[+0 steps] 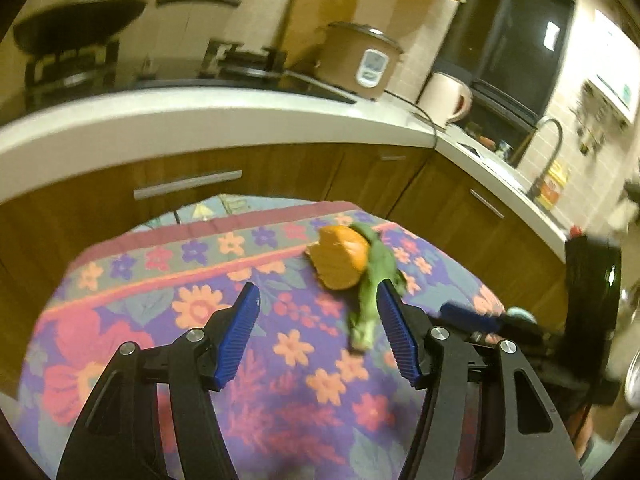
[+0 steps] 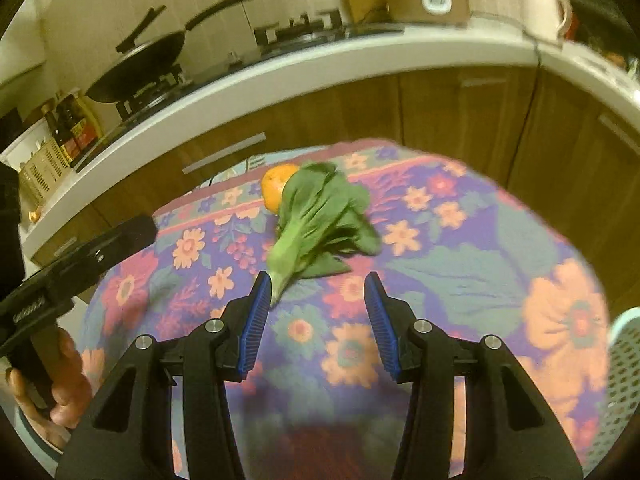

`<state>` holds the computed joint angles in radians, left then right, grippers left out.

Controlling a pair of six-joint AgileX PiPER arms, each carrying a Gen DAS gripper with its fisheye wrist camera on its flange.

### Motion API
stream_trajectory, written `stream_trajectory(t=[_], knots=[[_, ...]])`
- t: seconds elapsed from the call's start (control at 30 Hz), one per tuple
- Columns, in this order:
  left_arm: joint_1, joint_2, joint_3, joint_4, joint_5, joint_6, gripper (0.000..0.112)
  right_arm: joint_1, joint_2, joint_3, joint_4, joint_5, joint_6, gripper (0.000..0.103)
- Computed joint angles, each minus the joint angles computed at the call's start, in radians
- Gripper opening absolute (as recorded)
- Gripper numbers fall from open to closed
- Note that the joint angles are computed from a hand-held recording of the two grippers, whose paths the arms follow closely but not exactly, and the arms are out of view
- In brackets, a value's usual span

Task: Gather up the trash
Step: 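Grasp the bok choy with the right tool while the left tool grasps the last orange peel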

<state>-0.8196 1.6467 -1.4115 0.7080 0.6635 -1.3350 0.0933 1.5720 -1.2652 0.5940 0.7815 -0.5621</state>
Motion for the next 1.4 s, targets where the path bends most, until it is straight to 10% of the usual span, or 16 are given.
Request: stream_trajectory(t=[0.4,0.67,0.9,1.17,1.4], knots=[[0.114,0.115,-0.094,-0.196,-0.126,0.14,0.058,0.132,0.161,-0.129,-0.18,-0.062,0.232,0.044],[0.122,0.165,-0.157,-0.27,-0.131,0.213,0.058,0.01,0.064,-0.032,-0.01,-0.043,0.048,0.015],[0.09,0.308,-0.365,-0.315,-0.027,0.293,0.058,-0.111,0.002,0.011,0.043,-0.002,-0.078,0.015],[0.024,0.512,-0.684,-0.166,0.259,0.276,0.058,-0.194,-0.035,0.056,0.121,0.022,-0.246,0.015],[0.091,0.511,-0.645,-0.315,0.145,0.302,0.058,-0.24,-0.05,0.075,0.184,0.04,-0.327,0.015]])
